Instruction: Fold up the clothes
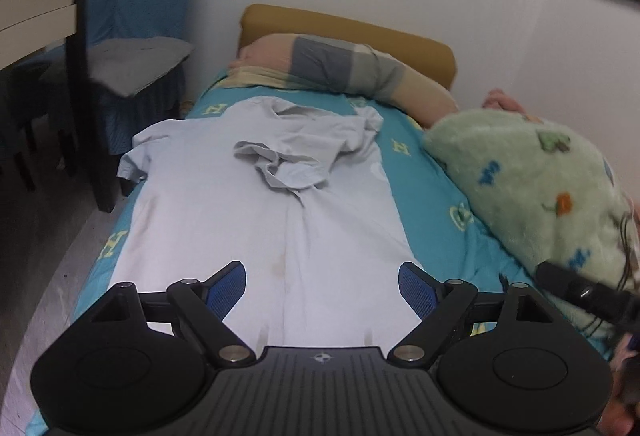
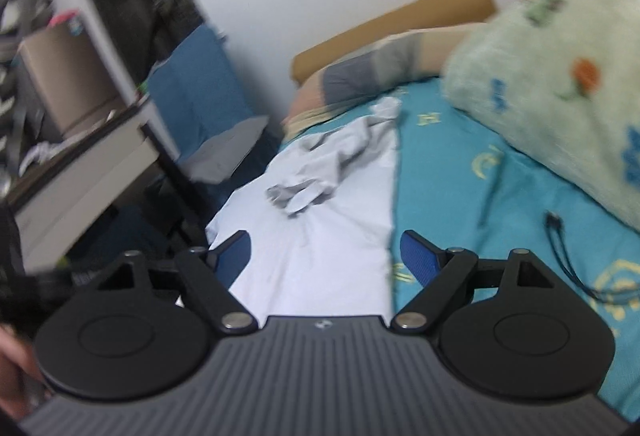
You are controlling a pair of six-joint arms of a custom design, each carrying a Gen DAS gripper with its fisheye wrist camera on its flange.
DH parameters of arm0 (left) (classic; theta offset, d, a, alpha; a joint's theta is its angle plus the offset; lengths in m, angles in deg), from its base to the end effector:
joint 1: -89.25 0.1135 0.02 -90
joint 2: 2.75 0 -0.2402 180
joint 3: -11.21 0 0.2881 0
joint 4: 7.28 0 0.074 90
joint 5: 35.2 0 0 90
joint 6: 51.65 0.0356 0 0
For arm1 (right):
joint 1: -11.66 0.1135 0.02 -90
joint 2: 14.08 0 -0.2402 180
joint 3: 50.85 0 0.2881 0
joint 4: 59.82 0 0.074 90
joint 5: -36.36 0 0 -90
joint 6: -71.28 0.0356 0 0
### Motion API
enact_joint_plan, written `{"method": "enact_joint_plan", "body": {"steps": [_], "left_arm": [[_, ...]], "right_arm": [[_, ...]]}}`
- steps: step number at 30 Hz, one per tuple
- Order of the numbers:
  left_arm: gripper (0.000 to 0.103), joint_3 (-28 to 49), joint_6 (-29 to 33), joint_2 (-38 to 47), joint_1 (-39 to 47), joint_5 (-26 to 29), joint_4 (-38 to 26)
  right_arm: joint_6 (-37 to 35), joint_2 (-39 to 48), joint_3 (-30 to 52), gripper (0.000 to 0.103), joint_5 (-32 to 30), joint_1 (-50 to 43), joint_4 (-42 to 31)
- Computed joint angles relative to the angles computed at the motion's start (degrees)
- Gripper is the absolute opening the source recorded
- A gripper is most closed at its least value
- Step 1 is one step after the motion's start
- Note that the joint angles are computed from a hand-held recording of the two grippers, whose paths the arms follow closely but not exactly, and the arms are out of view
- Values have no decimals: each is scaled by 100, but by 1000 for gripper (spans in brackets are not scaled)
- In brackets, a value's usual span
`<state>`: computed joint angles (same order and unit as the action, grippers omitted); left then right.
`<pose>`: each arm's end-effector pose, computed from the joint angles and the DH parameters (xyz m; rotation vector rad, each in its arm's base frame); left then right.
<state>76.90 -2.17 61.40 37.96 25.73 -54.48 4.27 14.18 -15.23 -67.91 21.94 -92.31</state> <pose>0.1866 -0.2051 0.2622 -0.0255 2.2581 -0.2521 0.1877 0.0430 0.2181 0.0646 2.0487 0.6168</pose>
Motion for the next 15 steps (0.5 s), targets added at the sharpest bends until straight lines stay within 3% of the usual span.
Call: {"method": "enact_joint_plan", "body": {"steps": [5,9,15], "left_arm": [[88,-13,-148,-280,-8,-113,-1],[91,-202,-74,-386,139,-398,333],[91,-626,-222,-360,1195,204,906]], "right_arm": [[-265,2486,1151,76,-105,318,980],[-505,5052,2917,71,218,586,1318],[-67,8039,5436,71,535,813,1360]]}}
